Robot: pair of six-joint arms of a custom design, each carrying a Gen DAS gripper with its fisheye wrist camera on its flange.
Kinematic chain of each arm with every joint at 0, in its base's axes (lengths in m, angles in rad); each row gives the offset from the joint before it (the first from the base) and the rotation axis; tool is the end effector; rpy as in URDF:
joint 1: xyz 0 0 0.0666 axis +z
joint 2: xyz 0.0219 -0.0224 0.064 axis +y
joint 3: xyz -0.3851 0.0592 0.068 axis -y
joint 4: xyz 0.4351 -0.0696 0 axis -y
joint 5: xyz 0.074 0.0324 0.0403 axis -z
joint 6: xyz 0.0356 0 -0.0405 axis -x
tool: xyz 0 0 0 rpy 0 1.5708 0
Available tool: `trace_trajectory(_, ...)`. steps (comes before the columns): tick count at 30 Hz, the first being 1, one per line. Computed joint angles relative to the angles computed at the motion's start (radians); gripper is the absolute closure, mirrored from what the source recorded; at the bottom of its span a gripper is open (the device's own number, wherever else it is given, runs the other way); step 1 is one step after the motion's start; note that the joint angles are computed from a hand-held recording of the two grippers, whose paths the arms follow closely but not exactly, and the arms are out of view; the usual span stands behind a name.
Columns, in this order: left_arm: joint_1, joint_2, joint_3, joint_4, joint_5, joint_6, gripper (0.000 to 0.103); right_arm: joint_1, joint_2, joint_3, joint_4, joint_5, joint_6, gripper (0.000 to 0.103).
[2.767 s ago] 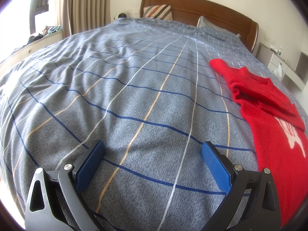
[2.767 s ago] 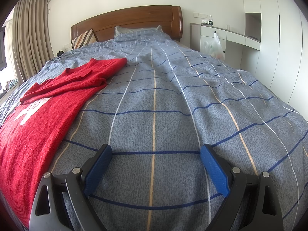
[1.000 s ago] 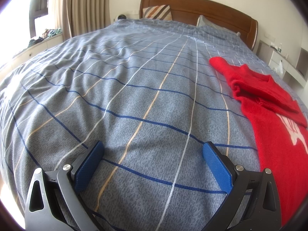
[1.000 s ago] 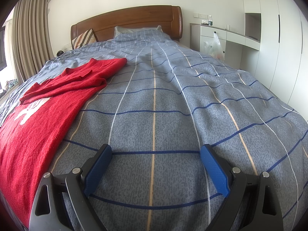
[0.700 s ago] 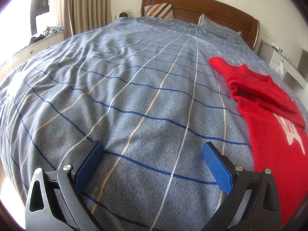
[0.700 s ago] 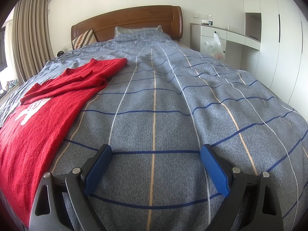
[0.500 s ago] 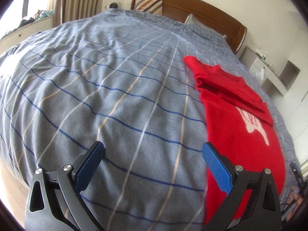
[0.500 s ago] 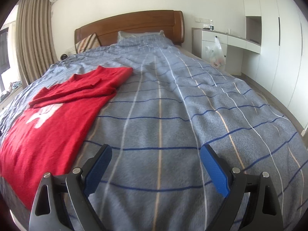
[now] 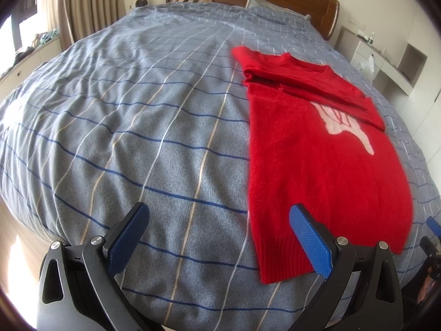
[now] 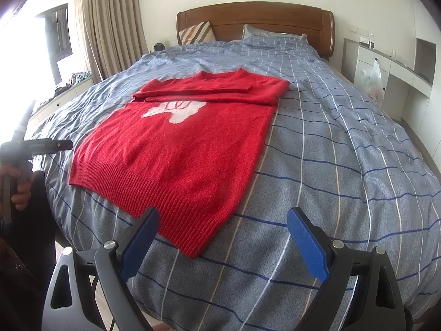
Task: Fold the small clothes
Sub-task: 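Grasp the sweater hem with the left gripper while the right gripper grasps it too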
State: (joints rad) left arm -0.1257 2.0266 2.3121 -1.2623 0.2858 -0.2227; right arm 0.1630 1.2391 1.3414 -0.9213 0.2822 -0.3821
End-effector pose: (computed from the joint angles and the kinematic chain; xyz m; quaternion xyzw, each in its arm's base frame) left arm 0.7233 -0.1019 0.4793 0.2051 0.9249 -0.1220 0.2959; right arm 0.4628 0.0657 0.4821 0.1520 0.9098 -0.0281 0.3853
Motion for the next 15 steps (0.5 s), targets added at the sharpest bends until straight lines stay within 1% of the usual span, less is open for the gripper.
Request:
trace_trajectory(1, -0.003, -0.006, -0.01, 0.006, -0.01, 0.0, 0.001, 0.001, 0.008, 0.005, -0.006, -0.005, -0.002, 0.011)
trace_trajectory(2, 0.002, 0.004, 0.007, 0.0, -0.015, -0.005, 0.001, 0.002, 0.011, 0.007, -0.009, -0.009, -0.009, 0.011)
trace_trajectory(3, -0.007, -0.016, -0.026, 0.017, -0.032, 0.002, 0.001, 0.001, 0.015, 0.01, -0.009, -0.018, -0.015, 0.011)
trace_trajectory(6, 0.001, -0.006, -0.007, 0.009, -0.042, -0.003, 0.001, 0.003, 0.022, 0.014, -0.01, -0.028, -0.022, 0.011)
trace_trajectory(7, -0.004, -0.014, -0.02, 0.015, -0.048, -0.001, 0.001, 0.005, 0.024, 0.016, -0.012, -0.026, -0.021, 0.011)
trace_trajectory(11, -0.023, -0.013, -0.022, 0.001, -0.052, 0.0, 0.001, 0.004, 0.028, 0.019, -0.027, -0.028, -0.029, 0.011)
trace_trajectory(12, -0.023, -0.016, -0.027, -0.012, -0.034, -0.003, 0.001, 0.003, 0.027, 0.018, -0.027, -0.03, -0.033, 0.011)
trace_trajectory(15, -0.01, -0.019, -0.041, -0.093, 0.081, -0.014, 0.001, -0.005, 0.02, 0.018, -0.034, -0.048, -0.052, 0.011)
